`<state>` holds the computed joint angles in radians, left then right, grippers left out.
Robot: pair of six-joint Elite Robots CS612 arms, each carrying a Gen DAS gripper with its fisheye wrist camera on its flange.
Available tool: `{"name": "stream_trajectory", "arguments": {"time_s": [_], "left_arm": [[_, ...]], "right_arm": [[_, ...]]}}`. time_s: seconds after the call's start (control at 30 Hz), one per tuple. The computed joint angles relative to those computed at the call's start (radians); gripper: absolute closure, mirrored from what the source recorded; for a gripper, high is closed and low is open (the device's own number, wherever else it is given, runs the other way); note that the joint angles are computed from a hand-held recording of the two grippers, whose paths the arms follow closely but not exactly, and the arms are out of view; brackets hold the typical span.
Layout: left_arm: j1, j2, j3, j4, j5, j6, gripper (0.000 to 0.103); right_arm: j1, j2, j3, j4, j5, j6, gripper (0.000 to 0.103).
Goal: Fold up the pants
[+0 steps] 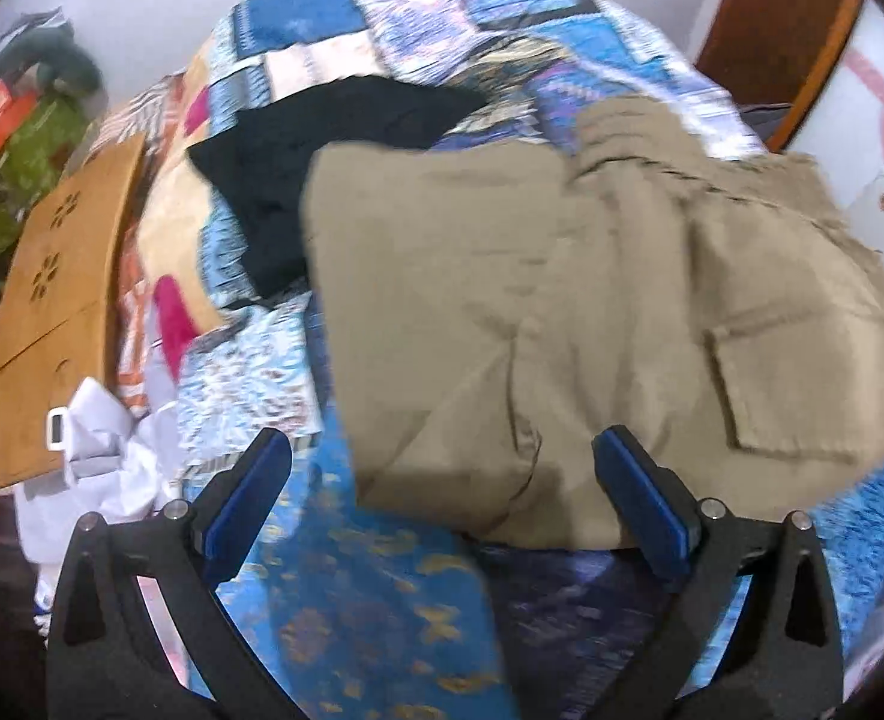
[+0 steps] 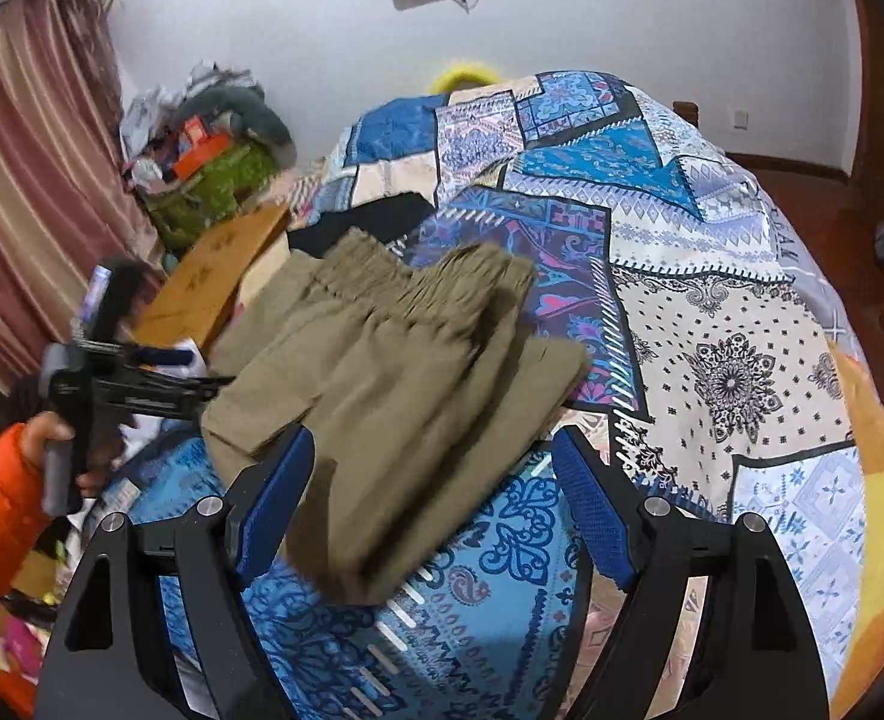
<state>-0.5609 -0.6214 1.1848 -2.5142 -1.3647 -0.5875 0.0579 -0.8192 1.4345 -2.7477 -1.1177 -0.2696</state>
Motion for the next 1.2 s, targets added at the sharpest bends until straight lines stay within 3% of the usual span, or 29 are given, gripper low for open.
{"name": "stream_trajectory", "arguments": {"time_s": [0.13,0.37,0.57,0.67,0.8,0.87,0.93,0.97,1.07,1.2], "left_arm": [[-0.002,0.013,-0.024,-0.035,-0.032,0.015,0.000],[0.000,0.000,0.006,-0.029,0.042,-0.020,0.004],[0.023,-0.024,0.075,-0.114,-0.026,-0.038,0.004],[0.007,-0.027,0.067,-0.013,0.096,-0.024,0.007],[0.027,-0.036,0.100,-0.045,0.026,-0.037,0.007],[0.023,-0.040,0.099,-0.003,0.079,-0.046,0.007],[0.018,-0.040,0.085,0.099,0.158,-0.072,0.015],[0.024,-0.043,0.089,0.104,0.146,-0.094,0.017],[0.041,-0.058,0.117,0.023,0.093,-0.151,0.020],[0.038,-0.066,0.118,-0.082,0.127,-0.114,0.019]], "right_arm": [[0.002,0.015,-0.004,-0.016,-0.055,-0.009,0.024],[-0.012,0.030,-0.018,0.012,-0.027,-0.007,0.025],[-0.014,0.029,-0.010,0.013,-0.013,-0.015,0.026],[-0.015,0.030,-0.012,0.020,-0.005,-0.015,0.026],[-0.019,0.033,-0.017,0.035,0.011,-0.022,0.026],[-0.019,0.032,-0.017,0.038,0.013,-0.021,0.026],[-0.019,0.031,-0.017,0.038,0.011,-0.023,0.026],[-0.019,0.030,-0.017,0.039,0.010,-0.023,0.026],[-0.020,0.027,-0.019,0.043,0.013,-0.022,0.026],[-0.022,0.027,-0.031,0.032,0.003,0.009,0.026]]}}
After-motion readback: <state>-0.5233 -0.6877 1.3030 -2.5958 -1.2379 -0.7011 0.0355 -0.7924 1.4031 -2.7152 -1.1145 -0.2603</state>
